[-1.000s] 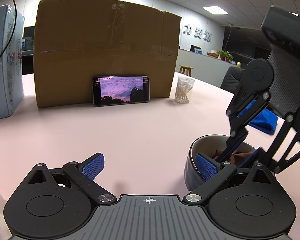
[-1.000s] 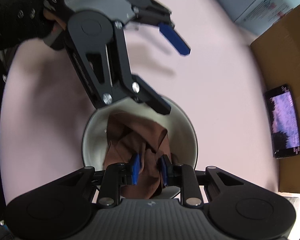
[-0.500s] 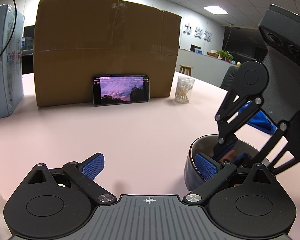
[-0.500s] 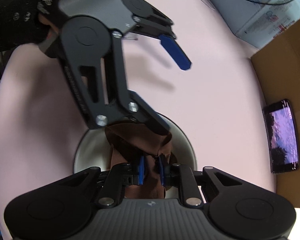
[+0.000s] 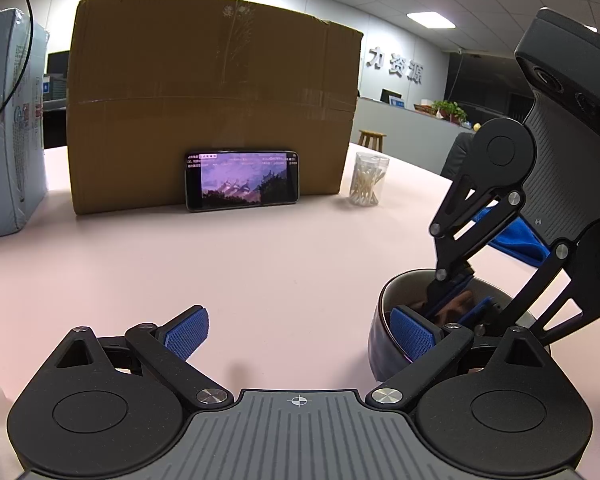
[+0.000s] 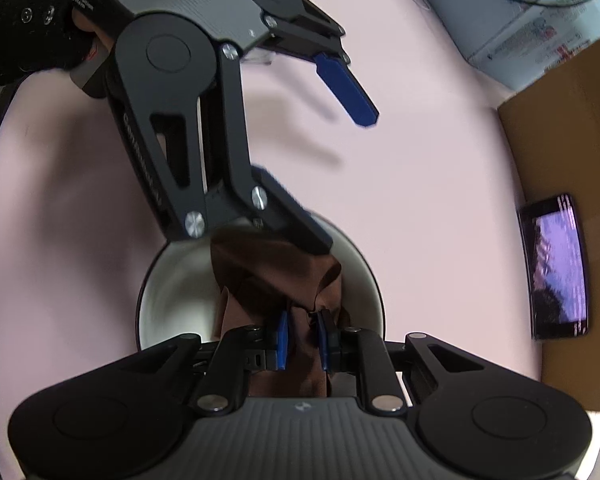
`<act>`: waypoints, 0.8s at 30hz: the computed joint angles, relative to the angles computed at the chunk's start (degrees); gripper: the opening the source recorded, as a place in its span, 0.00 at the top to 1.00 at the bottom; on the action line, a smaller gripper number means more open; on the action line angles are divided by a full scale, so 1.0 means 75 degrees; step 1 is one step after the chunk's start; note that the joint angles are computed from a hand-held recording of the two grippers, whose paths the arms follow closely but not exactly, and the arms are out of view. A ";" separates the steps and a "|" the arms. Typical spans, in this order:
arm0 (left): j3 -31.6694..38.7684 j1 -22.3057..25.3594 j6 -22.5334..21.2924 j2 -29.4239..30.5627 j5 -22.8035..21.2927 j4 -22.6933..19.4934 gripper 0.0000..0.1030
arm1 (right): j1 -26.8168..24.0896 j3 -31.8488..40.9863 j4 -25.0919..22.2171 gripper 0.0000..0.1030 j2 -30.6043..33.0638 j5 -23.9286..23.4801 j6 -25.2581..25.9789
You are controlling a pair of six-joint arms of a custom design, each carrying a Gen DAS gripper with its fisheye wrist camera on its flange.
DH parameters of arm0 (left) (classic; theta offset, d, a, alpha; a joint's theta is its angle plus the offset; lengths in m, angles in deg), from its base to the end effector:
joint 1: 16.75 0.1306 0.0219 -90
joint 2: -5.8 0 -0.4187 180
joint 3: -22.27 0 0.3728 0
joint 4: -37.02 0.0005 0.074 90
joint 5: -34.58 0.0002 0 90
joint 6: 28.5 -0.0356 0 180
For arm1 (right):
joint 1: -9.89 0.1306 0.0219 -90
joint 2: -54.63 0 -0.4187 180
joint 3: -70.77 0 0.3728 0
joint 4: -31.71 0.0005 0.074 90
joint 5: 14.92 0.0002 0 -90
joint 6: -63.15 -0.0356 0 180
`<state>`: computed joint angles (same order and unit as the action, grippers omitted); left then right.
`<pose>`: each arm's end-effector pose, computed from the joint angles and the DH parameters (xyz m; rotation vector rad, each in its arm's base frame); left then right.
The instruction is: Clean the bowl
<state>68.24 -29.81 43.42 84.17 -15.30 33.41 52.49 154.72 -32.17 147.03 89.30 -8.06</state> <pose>0.3201 -0.0983 0.2813 0.9308 1.8993 -0.7122 0.3308 0.2917 0.3907 -1.3724 2.4174 -0.2501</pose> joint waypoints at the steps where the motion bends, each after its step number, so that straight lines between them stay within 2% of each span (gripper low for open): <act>1: 0.0001 -0.0002 0.0001 0.0003 -0.0003 0.0004 0.04 | 0.0018 -0.0083 0.0048 0.83 -0.0068 -0.0009 0.0026; 3: 0.0004 0.0003 0.0001 0.0006 0.0009 -0.0007 0.04 | -0.0115 -0.0375 0.0233 0.84 -0.0254 -0.0118 0.0202; 8: 0.0014 0.0010 -0.0001 0.0020 0.0024 -0.0014 0.04 | 0.0085 -0.0677 -0.0043 0.84 -0.0642 -0.0209 -0.0035; 12: -0.0011 0.0001 0.0000 -0.0002 0.0007 0.0007 0.04 | 0.0130 -0.0682 -0.0251 0.83 -0.0657 0.0049 -0.0290; 17: -0.0015 -0.0015 0.0009 -0.0005 -0.0017 0.0022 0.04 | 0.0134 -0.0772 -0.0090 0.83 -0.0709 0.0237 -0.0294; 24: -0.0005 -0.0019 0.0017 0.0000 -0.0017 0.0013 0.04 | 0.0282 -0.1001 0.0162 0.87 -0.0931 0.0115 -0.0248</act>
